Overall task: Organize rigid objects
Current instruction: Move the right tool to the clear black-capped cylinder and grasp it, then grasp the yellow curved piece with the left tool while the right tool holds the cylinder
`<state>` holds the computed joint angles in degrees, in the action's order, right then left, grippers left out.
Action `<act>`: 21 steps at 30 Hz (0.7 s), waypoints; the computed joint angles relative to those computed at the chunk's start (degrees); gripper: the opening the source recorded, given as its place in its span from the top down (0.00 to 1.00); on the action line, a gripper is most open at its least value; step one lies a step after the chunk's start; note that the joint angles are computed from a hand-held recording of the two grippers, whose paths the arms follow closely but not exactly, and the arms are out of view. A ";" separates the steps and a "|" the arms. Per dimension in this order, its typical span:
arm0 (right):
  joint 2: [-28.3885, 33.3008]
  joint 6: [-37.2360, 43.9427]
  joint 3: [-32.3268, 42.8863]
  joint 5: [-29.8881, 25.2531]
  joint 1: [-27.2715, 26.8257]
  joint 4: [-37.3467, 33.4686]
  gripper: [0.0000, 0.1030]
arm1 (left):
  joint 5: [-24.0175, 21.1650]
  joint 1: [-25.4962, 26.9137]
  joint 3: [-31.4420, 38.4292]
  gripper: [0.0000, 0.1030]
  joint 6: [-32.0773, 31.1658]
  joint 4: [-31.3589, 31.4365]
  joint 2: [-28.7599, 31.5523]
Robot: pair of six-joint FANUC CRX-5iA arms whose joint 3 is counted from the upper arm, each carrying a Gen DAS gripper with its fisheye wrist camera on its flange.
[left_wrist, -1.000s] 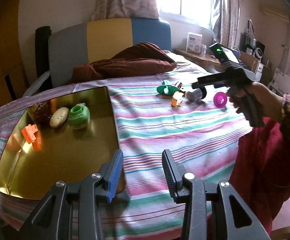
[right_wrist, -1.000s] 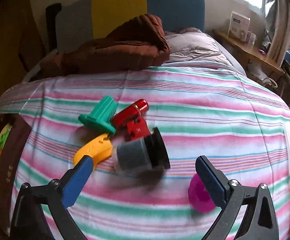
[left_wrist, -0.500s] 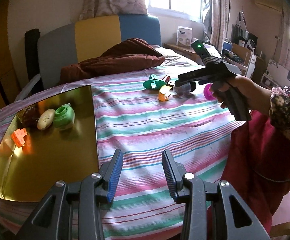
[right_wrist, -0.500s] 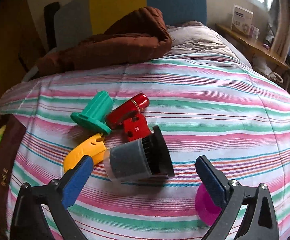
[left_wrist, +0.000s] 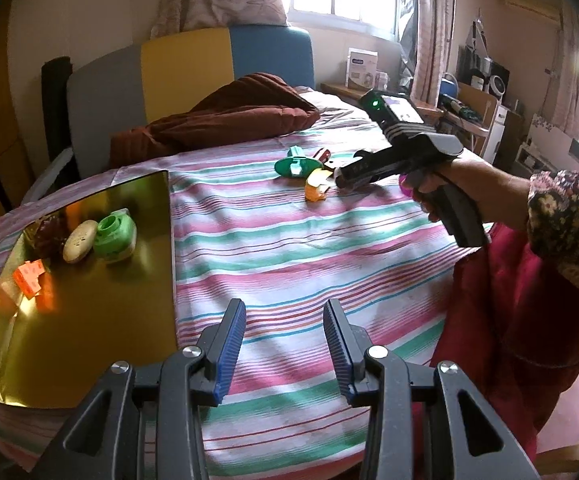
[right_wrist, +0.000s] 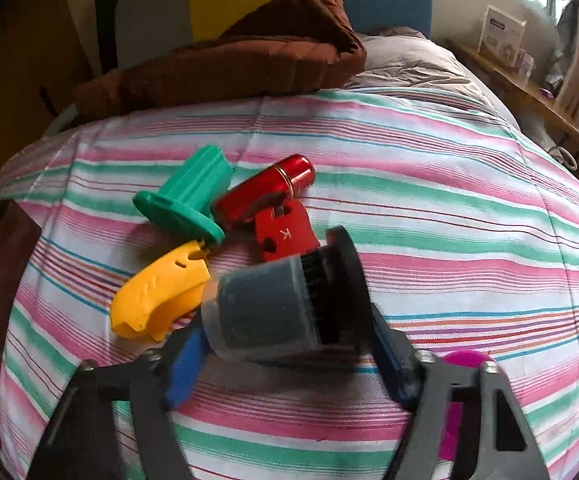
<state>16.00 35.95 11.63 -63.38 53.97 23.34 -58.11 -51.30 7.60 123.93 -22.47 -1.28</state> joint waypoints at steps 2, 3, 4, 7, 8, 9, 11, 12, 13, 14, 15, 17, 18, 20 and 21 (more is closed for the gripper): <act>-0.87 -0.07 -0.56 1.43 -0.28 -0.88 0.31 | 0.22 0.32 0.62 0.61 -0.53 0.83 0.54; -1.24 -0.39 -0.75 2.01 -0.41 -1.44 0.31 | 0.26 0.44 0.94 0.61 -0.69 1.09 0.80; -1.54 -0.94 -0.86 2.38 -0.54 -1.92 0.31 | 0.50 0.75 1.39 0.61 -1.09 1.78 1.20; -2.01 -2.30 -0.45 1.61 -1.08 -3.90 0.31 | 1.20 1.94 2.67 0.61 -2.18 4.22 2.46; -2.07 -2.66 -0.22 1.36 -1.33 -4.55 0.31 | 1.29 2.26 3.21 0.61 -2.49 4.92 3.00; -2.26 -3.41 -0.11 1.07 -1.60 -5.36 0.31 | 1.09 2.58 4.10 0.61 -2.78 5.59 3.78; -2.73 -4.24 -0.03 1.29 -2.19 -7.26 0.31 | 0.63 2.97 5.97 0.61 -2.84 6.24 5.32; -3.11 -4.57 -0.27 1.71 -2.45 -8.20 0.31 | 0.44 3.24 6.94 0.61 -3.07 6.70 6.17; -3.24 -4.66 -0.20 1.77 -2.62 -8.94 0.31 | -0.35 3.58 8.66 0.60 -3.59 7.34 7.62; -3.23 -4.52 -0.02 1.47 -2.66 -9.22 0.31 | -0.91 3.82 9.90 0.58 -3.90 7.73 8.65; -3.13 -4.43 0.21 1.17 -2.67 -9.25 0.31 | -1.42 4.11 11.28 0.51 -4.12 8.19 9.86; -2.86 -4.38 0.68 0.28 -2.37 -9.03 0.31 | -2.57 4.70 13.95 0.41 -4.77 9.21 12.17; -2.80 -4.48 0.86 -0.17 -2.18 -8.94 0.31 | -2.51 5.23 14.77 0.40 -5.23 10.37 13.10; -2.56 -4.76 1.21 -1.01 -2.01 -8.64 0.31 | -2.85 6.64 16.75 0.40 -6.44 13.27 15.37; -2.43 -5.17 1.34 -1.62 -1.89 -8.23 0.31 | -3.77 7.23 18.26 0.40 -6.66 14.27 16.79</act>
